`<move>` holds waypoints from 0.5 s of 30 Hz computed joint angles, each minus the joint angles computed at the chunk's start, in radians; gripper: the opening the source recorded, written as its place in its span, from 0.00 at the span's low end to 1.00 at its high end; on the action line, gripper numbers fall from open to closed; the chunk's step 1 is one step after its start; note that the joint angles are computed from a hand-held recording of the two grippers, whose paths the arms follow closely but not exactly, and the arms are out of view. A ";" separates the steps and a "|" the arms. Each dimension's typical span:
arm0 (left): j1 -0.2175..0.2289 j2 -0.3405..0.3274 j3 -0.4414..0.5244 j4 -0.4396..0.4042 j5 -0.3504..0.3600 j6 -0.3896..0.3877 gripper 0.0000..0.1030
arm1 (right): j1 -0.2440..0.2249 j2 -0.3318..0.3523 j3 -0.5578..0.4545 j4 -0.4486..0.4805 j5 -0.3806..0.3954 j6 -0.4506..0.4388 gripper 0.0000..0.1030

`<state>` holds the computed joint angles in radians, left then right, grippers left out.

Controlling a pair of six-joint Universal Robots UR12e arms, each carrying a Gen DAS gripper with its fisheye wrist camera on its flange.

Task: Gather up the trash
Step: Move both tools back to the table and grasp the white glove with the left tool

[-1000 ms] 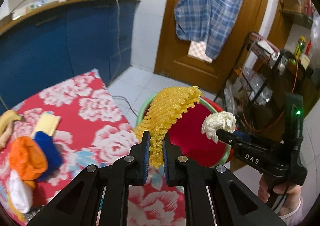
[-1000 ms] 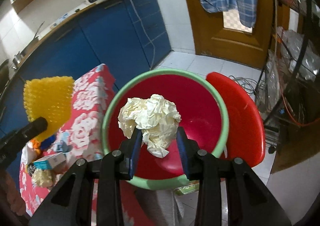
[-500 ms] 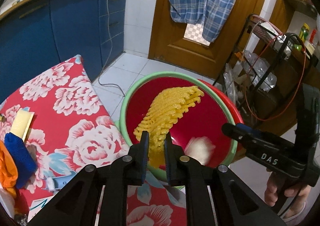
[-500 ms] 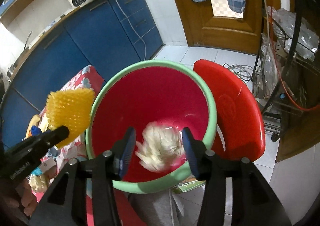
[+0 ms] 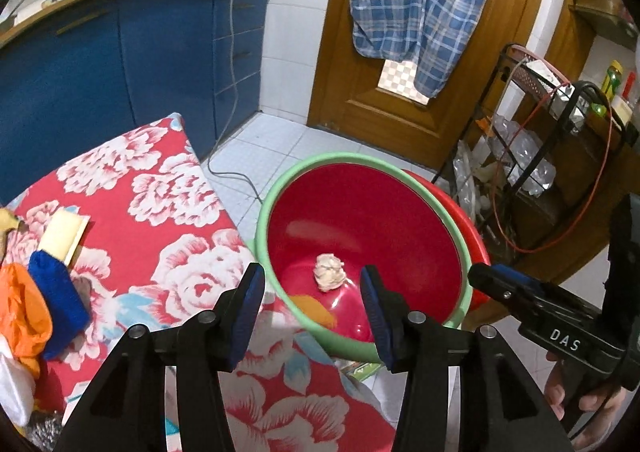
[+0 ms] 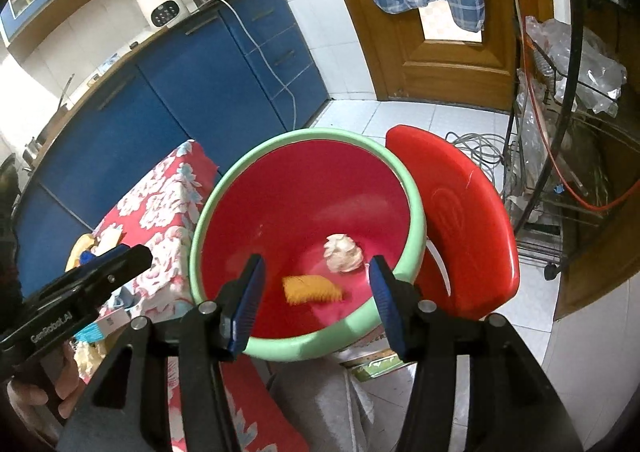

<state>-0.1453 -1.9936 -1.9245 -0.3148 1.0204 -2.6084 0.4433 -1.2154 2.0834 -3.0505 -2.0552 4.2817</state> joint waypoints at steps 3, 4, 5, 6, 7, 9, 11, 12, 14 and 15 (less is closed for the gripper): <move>0.010 0.009 -0.010 0.003 0.001 -0.011 0.49 | 0.010 -0.006 -0.007 0.014 -0.007 -0.007 0.54; 0.015 0.012 -0.012 0.003 0.000 -0.015 0.49 | 0.013 -0.007 -0.007 0.015 -0.007 -0.009 0.54; 0.020 0.016 -0.017 0.006 0.000 -0.020 0.49 | 0.018 -0.007 -0.012 0.016 -0.009 -0.013 0.54; 0.023 0.019 -0.020 0.009 0.001 -0.023 0.49 | 0.022 -0.007 -0.015 0.015 -0.010 -0.015 0.54; 0.028 0.022 -0.025 0.014 0.004 -0.027 0.49 | 0.026 -0.006 -0.017 0.012 -0.011 -0.017 0.54; 0.040 0.031 -0.036 0.023 0.003 -0.038 0.49 | 0.036 -0.003 -0.024 0.002 -0.011 -0.022 0.54; 0.054 0.037 -0.044 0.028 -0.006 -0.049 0.49 | 0.043 0.002 -0.033 -0.004 -0.008 -0.030 0.54; 0.061 0.040 -0.049 0.033 -0.005 -0.058 0.49 | 0.047 0.004 -0.038 -0.005 -0.004 -0.036 0.54; 0.075 0.046 -0.058 0.044 -0.007 -0.073 0.49 | 0.054 0.009 -0.050 -0.003 0.000 -0.045 0.54; 0.084 0.050 -0.063 0.049 -0.005 -0.081 0.49 | 0.057 0.011 -0.056 -0.002 0.001 -0.050 0.54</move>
